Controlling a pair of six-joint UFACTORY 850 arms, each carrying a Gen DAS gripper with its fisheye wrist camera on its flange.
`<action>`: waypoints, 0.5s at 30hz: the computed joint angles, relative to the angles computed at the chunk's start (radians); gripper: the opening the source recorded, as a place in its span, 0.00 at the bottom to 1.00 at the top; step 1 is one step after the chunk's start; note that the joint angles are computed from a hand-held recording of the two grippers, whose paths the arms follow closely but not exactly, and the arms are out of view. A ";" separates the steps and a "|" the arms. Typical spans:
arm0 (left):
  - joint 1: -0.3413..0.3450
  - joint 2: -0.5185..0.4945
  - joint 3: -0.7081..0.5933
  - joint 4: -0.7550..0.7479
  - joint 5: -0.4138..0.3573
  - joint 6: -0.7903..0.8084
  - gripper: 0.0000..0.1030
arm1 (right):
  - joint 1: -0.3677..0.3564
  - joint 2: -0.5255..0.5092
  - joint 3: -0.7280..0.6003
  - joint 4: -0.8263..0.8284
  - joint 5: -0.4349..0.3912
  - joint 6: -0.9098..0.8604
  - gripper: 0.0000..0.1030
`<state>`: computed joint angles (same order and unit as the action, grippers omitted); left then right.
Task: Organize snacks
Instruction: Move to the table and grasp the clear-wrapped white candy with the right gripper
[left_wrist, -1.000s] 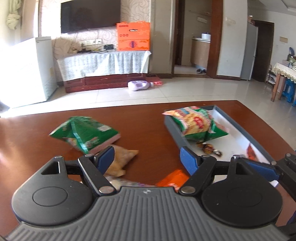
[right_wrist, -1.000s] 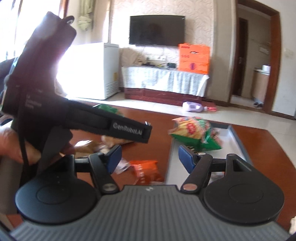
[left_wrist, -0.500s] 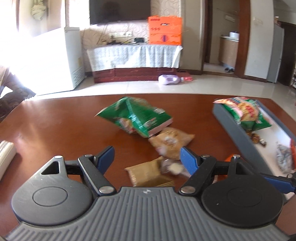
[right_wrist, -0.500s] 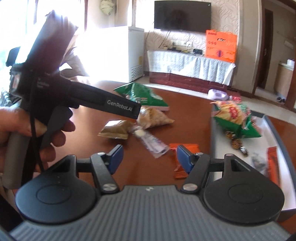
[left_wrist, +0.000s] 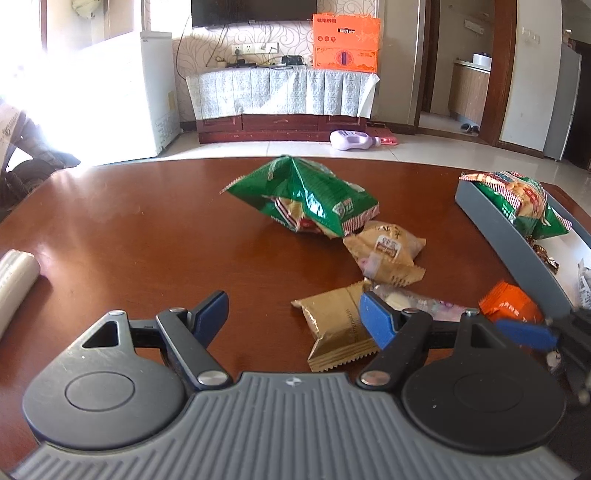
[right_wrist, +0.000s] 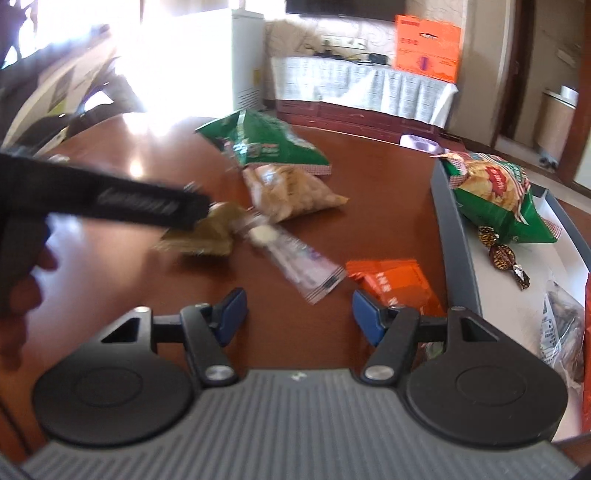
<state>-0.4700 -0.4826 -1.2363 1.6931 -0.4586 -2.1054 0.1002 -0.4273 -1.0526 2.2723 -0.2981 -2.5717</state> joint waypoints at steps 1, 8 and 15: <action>0.001 0.001 0.003 0.013 0.007 -0.015 0.80 | 0.000 -0.008 -0.008 0.019 -0.001 -0.010 0.65; 0.013 0.002 0.001 0.034 0.042 -0.038 0.80 | 0.019 -0.069 -0.084 -0.040 -0.013 0.043 0.65; 0.028 -0.004 -0.009 -0.008 0.059 0.006 0.80 | 0.044 -0.097 -0.126 -0.145 -0.020 0.111 0.65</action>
